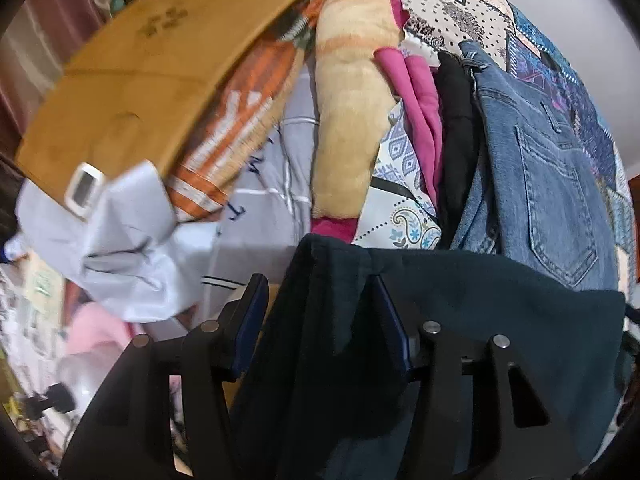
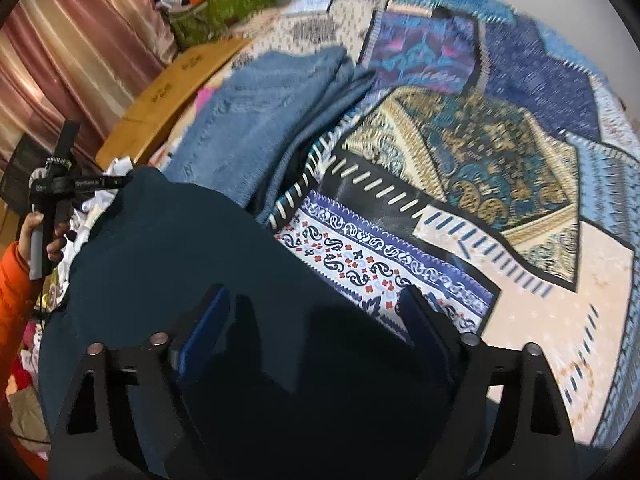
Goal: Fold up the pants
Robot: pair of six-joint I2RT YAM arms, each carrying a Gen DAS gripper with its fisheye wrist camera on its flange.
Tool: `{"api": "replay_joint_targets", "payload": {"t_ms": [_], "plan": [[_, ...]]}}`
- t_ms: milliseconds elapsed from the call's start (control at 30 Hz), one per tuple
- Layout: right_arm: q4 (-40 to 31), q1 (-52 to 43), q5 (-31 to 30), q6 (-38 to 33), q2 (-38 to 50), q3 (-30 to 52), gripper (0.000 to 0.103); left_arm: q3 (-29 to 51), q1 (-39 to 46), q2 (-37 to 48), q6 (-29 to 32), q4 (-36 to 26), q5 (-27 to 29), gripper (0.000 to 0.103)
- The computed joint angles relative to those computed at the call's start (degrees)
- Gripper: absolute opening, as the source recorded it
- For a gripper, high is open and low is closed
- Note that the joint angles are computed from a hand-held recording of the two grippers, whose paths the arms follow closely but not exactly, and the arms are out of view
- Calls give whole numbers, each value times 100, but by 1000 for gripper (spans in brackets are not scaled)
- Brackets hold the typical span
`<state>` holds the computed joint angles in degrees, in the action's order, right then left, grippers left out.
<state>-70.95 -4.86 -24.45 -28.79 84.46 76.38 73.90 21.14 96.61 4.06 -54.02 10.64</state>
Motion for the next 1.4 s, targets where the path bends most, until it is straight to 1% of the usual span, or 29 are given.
{"api": "replay_joint_targets", "payload": {"t_ms": [67,133,167,200,233,267,300,333,367,400,433,533,667,700,733,767,800,900,933,1000,1033,1067,1133,1167,1200,1233,1267,1300,1400], "plan": [[-36,82,-120,-32,168,-3,72,74,90,187,-73,-66,273,54],[38,202,-256,12,182,-130,66,69,96,217,-135,-43,370,54],[32,258,-364,31,162,-190,60,32,66,176,-88,-3,343,51],[33,299,-467,61,121,-245,53,-16,13,109,-1,38,288,46],[34,316,-531,58,88,-266,46,-84,-51,23,57,95,189,43],[18,323,-570,34,56,-280,41,-156,-122,-90,91,142,64,37],[-31,347,-604,-6,36,-271,32,-213,-184,-202,120,172,-24,32],[-9,389,-575,18,-12,-281,24,-246,-210,-286,149,194,-78,30],[85,461,-507,72,-101,-338,20,-291,-244,-403,186,207,-158,27],[147,511,-441,54,-204,-385,13,-290,-263,-454,210,214,-222,21],[263,545,-333,12,-299,-445,10,-279,-280,-510,246,211,-317,21],[502,656,-90,-9,-654,-528,7,-345,-441,-898,336,360,-789,21],[619,661,41,90,-823,-174,6,-68,-555,-1319,256,386,-1127,19],[693,676,105,120,-846,4,6,58,-575,-1410,251,394,-1212,6],[703,647,124,118,-903,84,6,181,-614,-1471,250,405,-1351,0],[728,660,193,176,-918,238,6,336,-660,-1507,256,415,-1552,0],[718,640,248,230,-889,465,6,552,-623,-1507,315,348,-1530,0],[472,589,230,212,-1015,776,6,1060,-289,-1514,383,-18,-1050,0],[454,605,252,192,-1090,767,6,1149,-210,-1536,418,-131,-912,0],[398,608,211,90,-1335,624,6,1270,8,-1580,579,-415,-371,0],[356,588,202,40,-1477,532,6,1301,43,-1578,615,-550,-187,0],[308,559,170,0,-1607,449,6,1298,39,-1572,656,-693,-90,0],[161,476,68,-22,-1804,336,6,1190,-218,-1600,570,-827,-253,5],[140,448,46,-28,-1849,259,6,1123,-398,-1597,495,-857,-379,12],[147,480,89,3,-1926,170,6,1086,-565,-1537,428,-898,-504,24],[179,480,119,-20,-1925,94,6,1045,-683,-1482,366,-900,-568,30],[156,522,173,12,-2025,9,6,996,-772,-1427,307,-874,-589,43],[191,507,185,2,-1987,-42,6,925,-881,-1383,201,-800,-614,52],[315,465,185,34,-1930,-210,6,899,-1092,-1061,-42,-638,-605,56]]}}
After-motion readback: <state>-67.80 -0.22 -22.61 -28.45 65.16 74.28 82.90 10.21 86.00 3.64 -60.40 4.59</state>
